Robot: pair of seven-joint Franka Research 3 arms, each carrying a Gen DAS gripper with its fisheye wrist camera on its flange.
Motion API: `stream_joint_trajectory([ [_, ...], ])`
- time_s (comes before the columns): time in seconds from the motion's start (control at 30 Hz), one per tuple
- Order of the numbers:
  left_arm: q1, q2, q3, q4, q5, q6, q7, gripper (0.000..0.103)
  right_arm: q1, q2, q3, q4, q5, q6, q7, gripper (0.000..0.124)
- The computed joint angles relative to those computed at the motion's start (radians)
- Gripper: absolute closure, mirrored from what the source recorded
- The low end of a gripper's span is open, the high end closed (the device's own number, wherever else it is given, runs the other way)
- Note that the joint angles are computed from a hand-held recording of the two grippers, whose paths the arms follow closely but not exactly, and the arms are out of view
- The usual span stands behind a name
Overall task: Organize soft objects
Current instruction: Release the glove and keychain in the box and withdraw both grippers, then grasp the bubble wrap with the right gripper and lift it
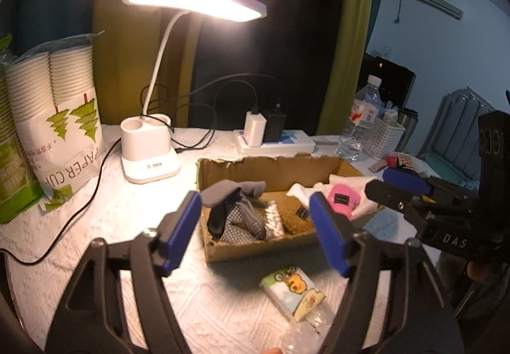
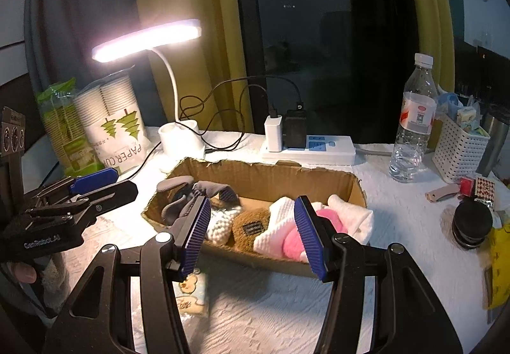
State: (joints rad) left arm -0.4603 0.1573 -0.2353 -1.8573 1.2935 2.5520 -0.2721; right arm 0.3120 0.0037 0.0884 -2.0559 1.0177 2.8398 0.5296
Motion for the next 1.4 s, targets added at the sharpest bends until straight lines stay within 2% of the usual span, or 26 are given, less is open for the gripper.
stream_joint_trajectory([
  [0.73,0.001,-0.094,-0.054,-0.138,0.036,-0.019,-0.099,0.03,0.068,-0.122,-0.022,-0.173,0.012,0.035,-0.001,0.066],
  [1.4,0.019,-0.139,-0.076,-0.27,0.037,0.01,-0.211,0.03,0.111,-0.122,-0.009,-0.252,-0.042,0.011,0.064,0.062],
])
